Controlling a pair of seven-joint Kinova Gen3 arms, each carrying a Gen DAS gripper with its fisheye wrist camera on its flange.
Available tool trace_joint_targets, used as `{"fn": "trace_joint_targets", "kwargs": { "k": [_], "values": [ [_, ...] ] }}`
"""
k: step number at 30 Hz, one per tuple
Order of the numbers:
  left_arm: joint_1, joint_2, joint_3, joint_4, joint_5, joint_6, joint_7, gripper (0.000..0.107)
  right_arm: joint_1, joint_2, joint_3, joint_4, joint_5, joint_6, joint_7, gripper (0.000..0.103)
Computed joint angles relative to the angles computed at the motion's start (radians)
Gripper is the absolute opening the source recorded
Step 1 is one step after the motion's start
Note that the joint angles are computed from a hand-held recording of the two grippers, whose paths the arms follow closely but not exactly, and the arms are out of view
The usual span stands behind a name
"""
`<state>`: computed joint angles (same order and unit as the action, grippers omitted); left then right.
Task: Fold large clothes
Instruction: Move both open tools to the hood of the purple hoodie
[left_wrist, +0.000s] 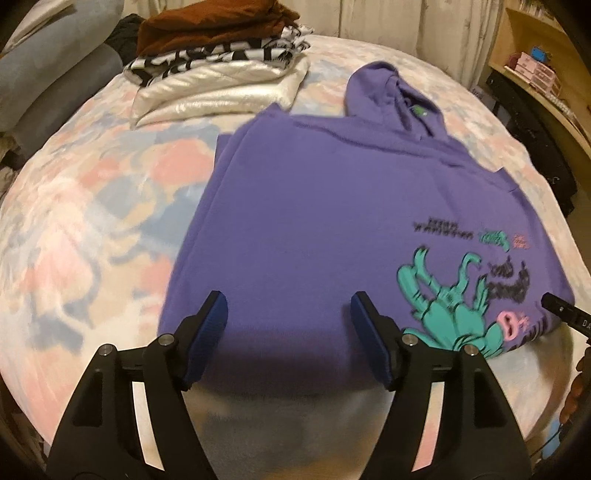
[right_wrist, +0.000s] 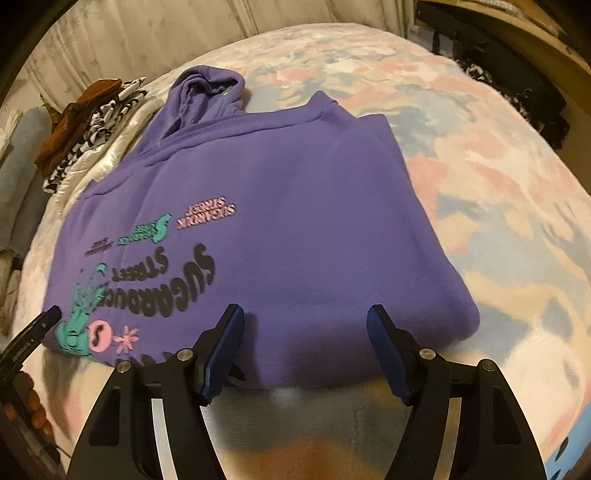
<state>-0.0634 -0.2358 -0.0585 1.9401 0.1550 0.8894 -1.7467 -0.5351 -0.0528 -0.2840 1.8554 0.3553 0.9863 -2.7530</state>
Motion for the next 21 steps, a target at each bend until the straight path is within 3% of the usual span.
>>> {"fn": "trace_joint_targets", "kwargs": {
  "k": [3, 7, 11, 13, 17, 21],
  "values": [
    [0.033, 0.026, -0.024, -0.056, -0.009, 0.017, -0.022, 0.067, 0.052, -0.004, 0.016, -0.028, -0.086, -0.027, 0.117, 0.070],
    [0.167, 0.078, -0.109, -0.154, -0.059, 0.024, -0.031, 0.067, 0.185, 0.037, -0.086, -0.127, -0.092, 0.019, 0.226, 0.069],
    [0.198, 0.151, -0.101, -0.280, -0.085, 0.050, -0.064, 0.067, 0.203, 0.107, -0.092, -0.301, -0.031, 0.121, 0.335, 0.069],
    [0.192, 0.207, -0.089, -0.373, -0.064, 0.092, -0.104, 0.067, 0.139, 0.142, -0.020, -0.393, 0.002, 0.169, 0.389, 0.069],
    [0.045, 0.326, 0.079, -0.558, -0.029, 0.163, -0.124, 0.067, -0.003, 0.212, 0.160, -0.579, 0.063, 0.220, 0.509, 0.069],
    [-0.058, 0.451, 0.260, -0.743, -0.092, 0.187, -0.059, 0.067, -0.091, 0.307, 0.345, -0.764, 0.033, 0.198, 0.645, 0.069]
  ]
}}
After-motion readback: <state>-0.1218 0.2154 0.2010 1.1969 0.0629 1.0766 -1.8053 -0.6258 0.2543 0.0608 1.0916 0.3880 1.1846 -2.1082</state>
